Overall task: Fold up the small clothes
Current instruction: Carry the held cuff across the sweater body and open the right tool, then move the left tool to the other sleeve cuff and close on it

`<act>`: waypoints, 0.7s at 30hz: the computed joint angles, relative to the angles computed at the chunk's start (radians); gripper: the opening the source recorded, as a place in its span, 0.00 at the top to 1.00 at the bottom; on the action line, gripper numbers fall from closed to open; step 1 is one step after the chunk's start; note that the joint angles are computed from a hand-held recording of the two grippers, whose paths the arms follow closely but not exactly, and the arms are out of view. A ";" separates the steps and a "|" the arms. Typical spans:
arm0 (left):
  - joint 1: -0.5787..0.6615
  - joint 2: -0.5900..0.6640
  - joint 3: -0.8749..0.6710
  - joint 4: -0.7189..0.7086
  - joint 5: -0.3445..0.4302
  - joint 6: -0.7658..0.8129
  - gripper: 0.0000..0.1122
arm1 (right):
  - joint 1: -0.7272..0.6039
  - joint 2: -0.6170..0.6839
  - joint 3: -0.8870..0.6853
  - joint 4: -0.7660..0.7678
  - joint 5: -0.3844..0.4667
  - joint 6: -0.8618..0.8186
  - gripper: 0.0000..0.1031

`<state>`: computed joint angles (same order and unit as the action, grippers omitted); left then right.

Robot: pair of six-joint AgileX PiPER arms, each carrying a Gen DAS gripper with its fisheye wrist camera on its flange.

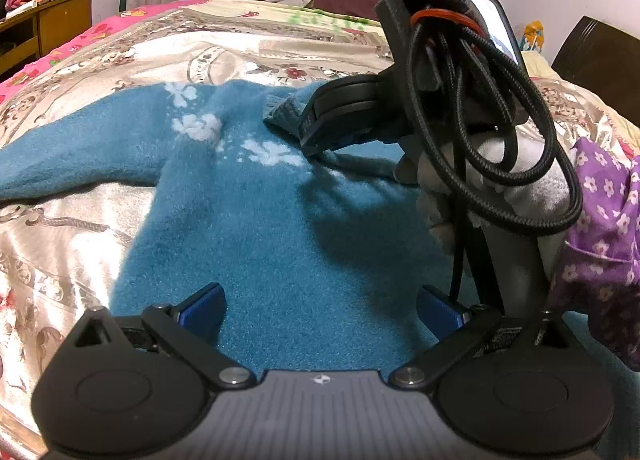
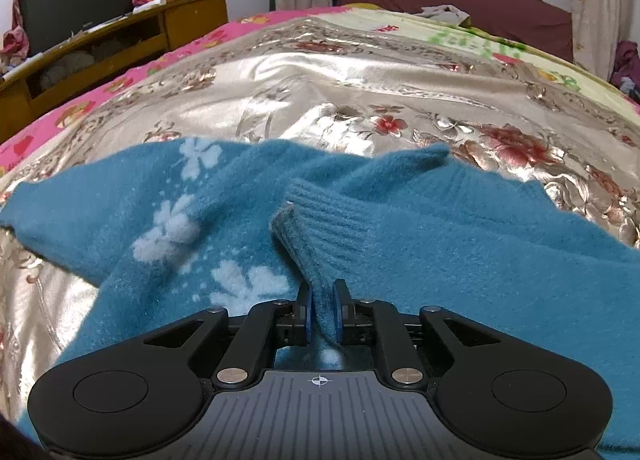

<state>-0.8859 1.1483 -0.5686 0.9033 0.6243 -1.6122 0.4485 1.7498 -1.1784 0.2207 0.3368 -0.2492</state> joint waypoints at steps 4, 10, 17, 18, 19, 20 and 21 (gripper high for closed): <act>-0.002 -0.004 0.003 0.007 0.003 -0.006 0.08 | -0.018 -0.023 0.006 0.163 0.031 -0.154 0.79; -0.044 -0.039 0.000 0.019 0.083 -0.021 0.08 | -0.034 -0.036 0.002 0.316 0.071 -0.308 0.79; -0.057 -0.155 0.020 0.010 0.259 -0.005 0.08 | -0.036 -0.052 0.008 0.265 0.130 -0.233 0.79; -0.046 -0.176 0.025 0.011 0.286 0.005 0.08 | -0.038 -0.072 0.025 0.275 0.126 -0.237 0.79; -0.028 -0.200 0.032 0.012 0.309 0.023 0.08 | -0.040 -0.090 0.041 0.289 0.124 -0.249 0.79; -0.005 -0.220 0.037 0.015 0.333 0.041 0.08 | -0.040 -0.105 0.052 0.299 0.124 -0.255 0.79; 0.029 -0.242 0.042 0.015 0.349 0.065 0.08 | -0.041 -0.122 0.066 0.311 0.122 -0.263 0.79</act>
